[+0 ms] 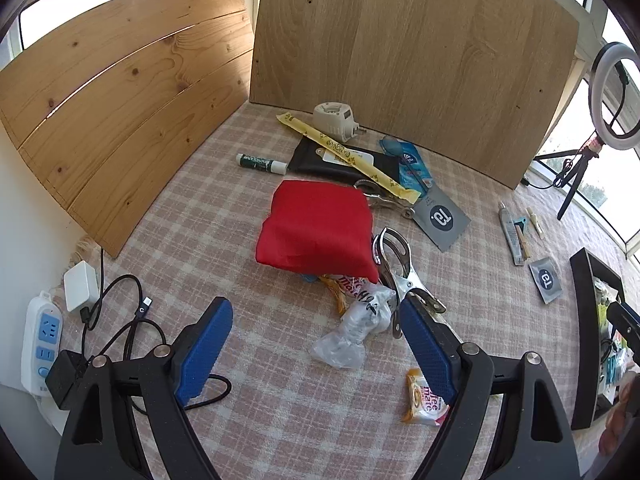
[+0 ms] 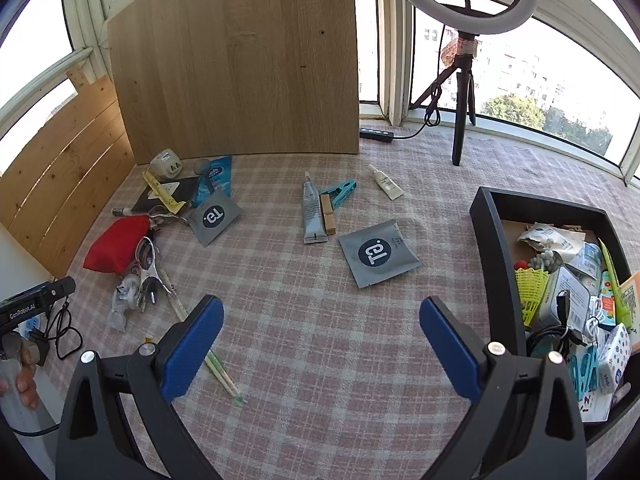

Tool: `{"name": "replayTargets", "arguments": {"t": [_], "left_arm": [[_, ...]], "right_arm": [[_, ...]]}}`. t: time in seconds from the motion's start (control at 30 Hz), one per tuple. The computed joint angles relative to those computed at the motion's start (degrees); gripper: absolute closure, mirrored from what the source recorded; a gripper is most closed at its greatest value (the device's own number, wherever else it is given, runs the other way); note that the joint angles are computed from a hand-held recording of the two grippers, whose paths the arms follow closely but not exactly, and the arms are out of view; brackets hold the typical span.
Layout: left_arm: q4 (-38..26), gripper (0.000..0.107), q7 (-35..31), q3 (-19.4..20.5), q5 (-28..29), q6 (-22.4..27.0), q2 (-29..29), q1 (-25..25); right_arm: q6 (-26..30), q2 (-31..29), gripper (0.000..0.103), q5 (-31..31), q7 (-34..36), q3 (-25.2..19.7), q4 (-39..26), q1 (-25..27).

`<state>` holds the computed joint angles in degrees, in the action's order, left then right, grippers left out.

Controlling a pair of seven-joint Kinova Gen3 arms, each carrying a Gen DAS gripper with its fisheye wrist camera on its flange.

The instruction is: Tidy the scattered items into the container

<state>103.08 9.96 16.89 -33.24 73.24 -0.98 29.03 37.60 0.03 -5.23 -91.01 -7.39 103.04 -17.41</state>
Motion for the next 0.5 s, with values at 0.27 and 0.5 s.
{"name": "replayTargets", "arguments": {"t": [0.27,0.5], "left_arm": [[0.49,0.033,-5.36,-2.77,1.77,-2.65,-1.84,-5.19],[5.38,0.038,-9.64,-5.98,7.07,-11.12,-3.52,-11.72]], "right_arm": [[4.59,5.82,0.025,-2.87,3.58,-1.99,-10.11,-2.90],[7.71,14.27,0.040,-3.29,4.57,-3.55,-19.94,-7.08]]}}
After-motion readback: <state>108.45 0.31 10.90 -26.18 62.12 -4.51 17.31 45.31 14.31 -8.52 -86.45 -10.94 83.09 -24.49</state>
